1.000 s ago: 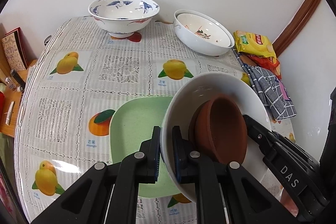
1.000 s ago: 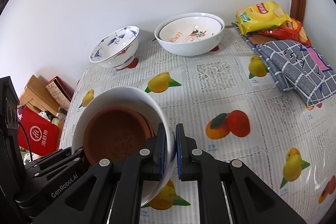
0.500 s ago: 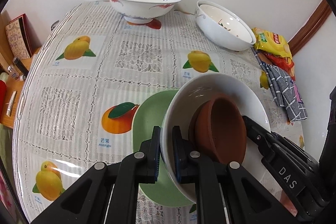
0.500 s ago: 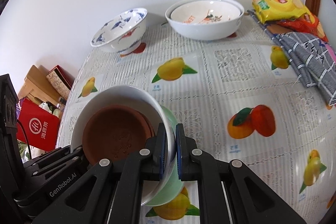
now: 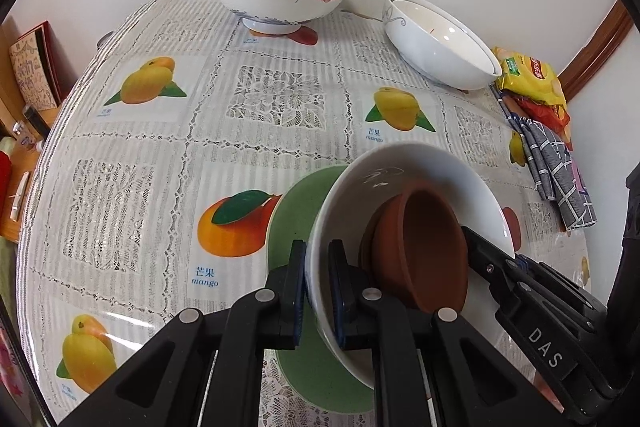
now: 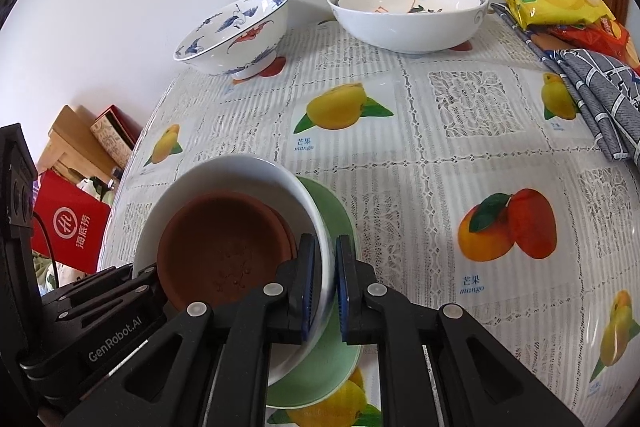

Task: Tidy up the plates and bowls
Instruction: 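Lower the white bowl onto the light-green plates and open both grippers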

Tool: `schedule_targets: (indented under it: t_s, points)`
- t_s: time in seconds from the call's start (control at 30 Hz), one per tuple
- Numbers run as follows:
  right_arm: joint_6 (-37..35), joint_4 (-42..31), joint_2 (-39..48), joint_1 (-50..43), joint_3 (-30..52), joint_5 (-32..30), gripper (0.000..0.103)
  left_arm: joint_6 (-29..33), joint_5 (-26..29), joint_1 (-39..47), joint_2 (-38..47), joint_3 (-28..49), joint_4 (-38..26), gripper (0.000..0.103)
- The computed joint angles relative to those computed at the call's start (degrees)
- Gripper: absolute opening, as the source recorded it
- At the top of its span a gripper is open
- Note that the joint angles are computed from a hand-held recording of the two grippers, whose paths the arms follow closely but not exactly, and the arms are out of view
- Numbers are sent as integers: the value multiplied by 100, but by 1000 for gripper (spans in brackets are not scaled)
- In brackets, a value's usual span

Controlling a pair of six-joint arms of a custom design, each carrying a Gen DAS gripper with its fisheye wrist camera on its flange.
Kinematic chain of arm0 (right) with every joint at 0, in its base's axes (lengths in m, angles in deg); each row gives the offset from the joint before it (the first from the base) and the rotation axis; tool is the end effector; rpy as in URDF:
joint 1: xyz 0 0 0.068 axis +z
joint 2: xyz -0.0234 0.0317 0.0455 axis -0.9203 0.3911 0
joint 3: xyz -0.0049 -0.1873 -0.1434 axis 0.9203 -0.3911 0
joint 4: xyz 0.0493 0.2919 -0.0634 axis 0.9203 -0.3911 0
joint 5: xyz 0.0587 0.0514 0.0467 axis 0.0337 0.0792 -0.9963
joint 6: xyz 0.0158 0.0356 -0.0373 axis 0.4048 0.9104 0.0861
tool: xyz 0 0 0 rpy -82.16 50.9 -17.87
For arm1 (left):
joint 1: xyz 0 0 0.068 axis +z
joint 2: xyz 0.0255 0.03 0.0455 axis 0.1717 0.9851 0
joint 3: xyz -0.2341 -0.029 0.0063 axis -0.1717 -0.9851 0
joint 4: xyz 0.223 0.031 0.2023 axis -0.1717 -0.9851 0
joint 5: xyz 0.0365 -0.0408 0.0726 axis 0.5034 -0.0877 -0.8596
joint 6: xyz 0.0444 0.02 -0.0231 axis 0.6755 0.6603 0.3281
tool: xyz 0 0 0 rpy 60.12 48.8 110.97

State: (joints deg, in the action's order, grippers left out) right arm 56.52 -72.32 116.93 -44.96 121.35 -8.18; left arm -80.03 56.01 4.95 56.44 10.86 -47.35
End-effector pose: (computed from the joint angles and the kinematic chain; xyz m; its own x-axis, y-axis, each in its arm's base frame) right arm 0.2882 0.1214 0.1954 -0.9156 -0.0466 -0.3994 -0.1554 0.9571 0.2445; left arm 0.2448 -0.0248 0.1967 -0.8787 -0.2381 -0.4137 -0.1501 0.9606 -0.2339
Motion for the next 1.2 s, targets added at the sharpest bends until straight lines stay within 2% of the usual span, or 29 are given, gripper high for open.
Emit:
schedule_targets:
  t_s: [0.7, 0.8, 0.9, 1.2]
  points:
    - [-317, -164, -8, 66, 114, 196, 13, 60, -88, -111, 27, 40, -125, 13]
    - [-324, -215, -80, 82, 96, 216, 14, 27, -34, -108, -109, -10, -191, 16]
    - [-356, -271, -186, 104, 59, 258, 15, 21, -206, -178, -259, -21, -303, 26]
    - [-381, -505, -642, 141, -90, 252, 15, 4, -274, -212, -786, -49, -684, 30]
